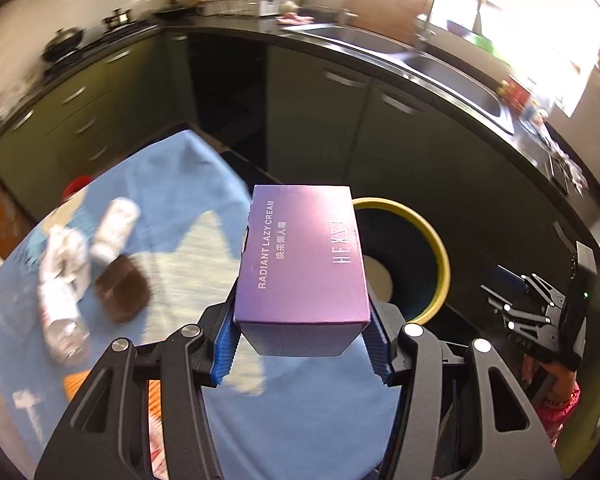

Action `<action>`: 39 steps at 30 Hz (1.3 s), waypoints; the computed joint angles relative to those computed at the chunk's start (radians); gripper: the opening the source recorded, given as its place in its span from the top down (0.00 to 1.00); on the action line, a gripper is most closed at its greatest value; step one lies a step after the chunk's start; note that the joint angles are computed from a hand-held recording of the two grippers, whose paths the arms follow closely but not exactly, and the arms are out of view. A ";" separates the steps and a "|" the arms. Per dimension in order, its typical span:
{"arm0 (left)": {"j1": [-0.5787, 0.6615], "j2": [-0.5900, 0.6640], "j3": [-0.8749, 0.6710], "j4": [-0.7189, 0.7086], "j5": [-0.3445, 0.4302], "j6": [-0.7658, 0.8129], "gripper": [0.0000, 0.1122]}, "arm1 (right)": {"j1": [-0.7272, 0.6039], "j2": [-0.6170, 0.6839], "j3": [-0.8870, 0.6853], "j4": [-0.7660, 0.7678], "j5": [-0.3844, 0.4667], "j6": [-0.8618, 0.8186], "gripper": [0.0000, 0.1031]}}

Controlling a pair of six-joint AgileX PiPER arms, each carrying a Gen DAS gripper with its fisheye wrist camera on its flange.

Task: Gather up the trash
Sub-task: 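Carry the purple box over the yellow bin and open the left gripper, then grasp the brown plastic tray with the right gripper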

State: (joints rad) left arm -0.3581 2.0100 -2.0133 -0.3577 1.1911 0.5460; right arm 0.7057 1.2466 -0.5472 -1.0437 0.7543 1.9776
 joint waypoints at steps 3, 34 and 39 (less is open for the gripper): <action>-0.101 0.070 -0.065 0.030 -0.002 -0.050 0.52 | -0.012 -0.030 0.034 -0.006 -0.010 0.011 0.39; 0.396 -0.367 0.474 -0.353 -0.166 0.316 0.26 | -0.023 0.186 -0.229 0.075 -0.119 -0.253 0.35; 0.651 -0.357 0.511 -0.424 -0.184 0.403 0.23 | -0.048 0.341 -0.472 0.216 -0.176 -0.532 0.35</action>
